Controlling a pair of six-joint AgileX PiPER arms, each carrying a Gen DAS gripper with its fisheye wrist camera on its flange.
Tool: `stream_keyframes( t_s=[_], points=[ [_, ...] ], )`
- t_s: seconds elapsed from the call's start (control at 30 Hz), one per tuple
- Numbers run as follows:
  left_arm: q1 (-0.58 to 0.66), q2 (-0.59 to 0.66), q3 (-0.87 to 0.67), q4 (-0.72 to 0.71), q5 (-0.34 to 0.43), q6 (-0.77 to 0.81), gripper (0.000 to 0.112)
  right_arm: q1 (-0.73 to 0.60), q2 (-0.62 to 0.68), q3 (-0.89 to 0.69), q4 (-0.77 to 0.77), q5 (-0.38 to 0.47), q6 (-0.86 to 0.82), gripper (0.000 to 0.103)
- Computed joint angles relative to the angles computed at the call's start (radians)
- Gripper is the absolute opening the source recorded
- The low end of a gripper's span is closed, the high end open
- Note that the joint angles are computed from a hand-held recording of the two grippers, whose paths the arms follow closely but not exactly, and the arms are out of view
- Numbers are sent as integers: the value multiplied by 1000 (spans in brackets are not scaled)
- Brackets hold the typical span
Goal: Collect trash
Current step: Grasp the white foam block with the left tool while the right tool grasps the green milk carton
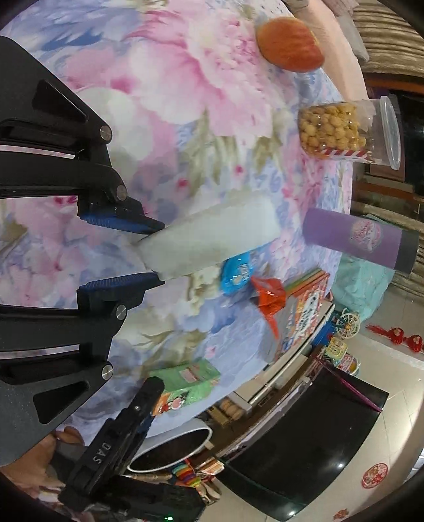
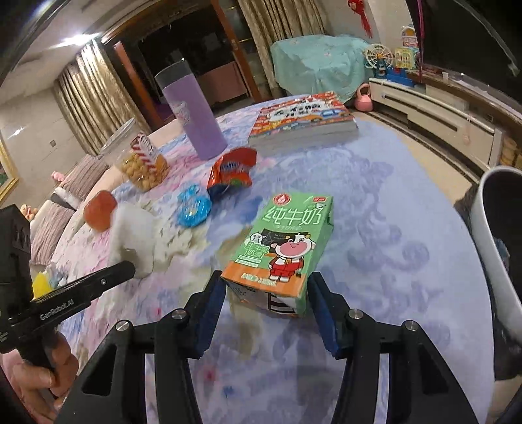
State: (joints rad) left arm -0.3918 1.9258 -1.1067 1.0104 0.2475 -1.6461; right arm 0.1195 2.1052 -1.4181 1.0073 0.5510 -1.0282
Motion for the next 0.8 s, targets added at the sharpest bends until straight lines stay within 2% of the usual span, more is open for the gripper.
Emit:
stream_keyframes(
  t_s=[0.1, 0.17, 0.2, 0.27, 0.3, 0.33, 0.37, 0.43, 0.5, 0.6, 0.8],
  points=[
    [-3, 15, -7, -66, 6, 48, 24, -8, 11, 0, -10, 8, 10, 56],
    [-2, 5, 12, -12, -5, -19, 27, -15, 14, -1, -8, 19, 19, 57],
    [-7, 1, 15, 10, 4, -45, 30, -17, 8, 9, 9, 19, 7, 61],
    [-11, -6, 20, 33, 11, -78, 41, -26, -3, 28, 60, 25, -22, 72],
    [-12, -10, 24, 51, 15, -102, 50, -28, -9, 37, 76, 19, -31, 75],
    [-13, -14, 28, 75, 19, -135, 57, -27, -13, 41, 87, 16, -37, 75],
    [-13, -19, 32, 98, 20, -163, 58, -28, -14, 41, 97, 21, -42, 75],
    [-11, -21, 29, 85, 42, -164, 69, -25, -16, 41, 109, 11, -43, 75],
    [2, -22, 31, 99, 51, -195, 71, -21, -10, 29, 111, -7, -23, 75],
    [30, -24, 32, 15, 57, -146, 72, -17, 18, -19, 66, -14, 57, 75],
    [67, -50, 74, 111, 19, -280, 73, -9, 58, -68, 47, -18, 104, 73]
  ],
)
